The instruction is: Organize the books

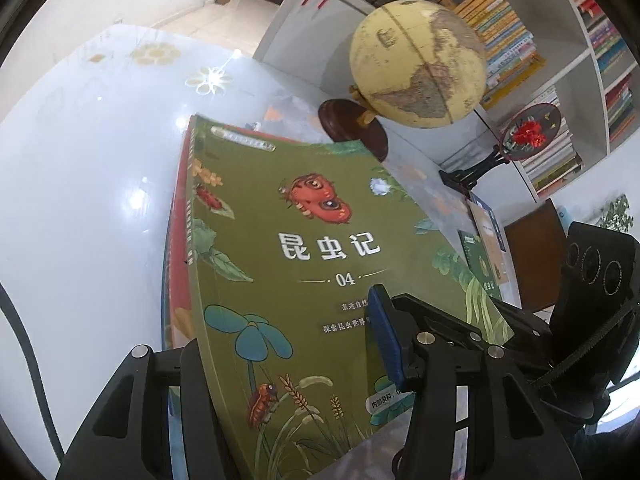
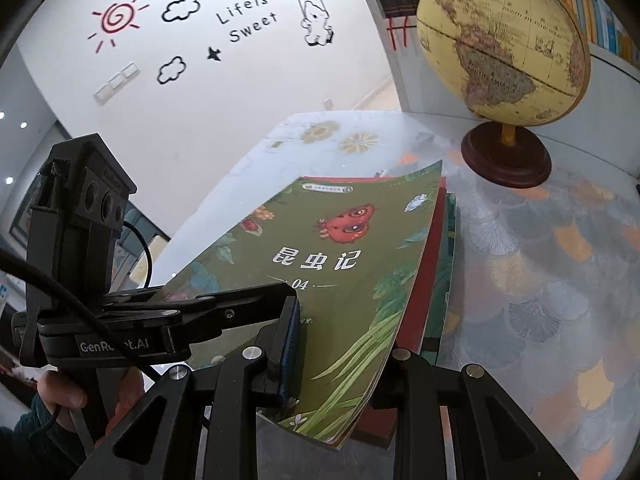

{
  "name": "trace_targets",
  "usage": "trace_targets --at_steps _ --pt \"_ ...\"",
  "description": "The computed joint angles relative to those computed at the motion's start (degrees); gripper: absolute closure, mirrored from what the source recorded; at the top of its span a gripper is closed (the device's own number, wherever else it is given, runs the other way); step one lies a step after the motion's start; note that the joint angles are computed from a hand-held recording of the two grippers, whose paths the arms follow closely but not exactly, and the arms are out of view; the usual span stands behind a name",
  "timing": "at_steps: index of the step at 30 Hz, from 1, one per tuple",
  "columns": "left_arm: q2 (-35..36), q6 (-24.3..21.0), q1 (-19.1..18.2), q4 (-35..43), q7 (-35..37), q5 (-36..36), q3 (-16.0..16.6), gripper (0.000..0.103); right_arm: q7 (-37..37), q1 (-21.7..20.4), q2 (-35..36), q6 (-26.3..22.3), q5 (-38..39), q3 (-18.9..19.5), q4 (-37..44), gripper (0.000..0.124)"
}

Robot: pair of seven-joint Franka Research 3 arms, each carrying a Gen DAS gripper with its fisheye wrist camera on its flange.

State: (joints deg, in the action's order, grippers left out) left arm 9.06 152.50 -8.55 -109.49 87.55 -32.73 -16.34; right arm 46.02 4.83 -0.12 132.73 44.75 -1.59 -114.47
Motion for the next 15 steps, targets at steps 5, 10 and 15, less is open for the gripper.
trace_targets --at_steps 5,10,15 --pt "0.44 -1.07 0.76 -0.7 1.19 -1.92 -0.05 0.055 4.04 0.33 0.68 0.47 -2.47 0.33 -0.09 0.098" --pt "-2.23 1.31 0.71 -4.57 0.65 -3.94 0.49 0.052 8.45 0.24 2.36 -1.56 -6.11 0.38 1.03 0.085" --pt "-9.27 4.21 -1.15 -12.38 -12.73 7.61 3.23 0.052 11.59 0.02 2.73 -3.8 -11.36 0.44 1.58 0.073"
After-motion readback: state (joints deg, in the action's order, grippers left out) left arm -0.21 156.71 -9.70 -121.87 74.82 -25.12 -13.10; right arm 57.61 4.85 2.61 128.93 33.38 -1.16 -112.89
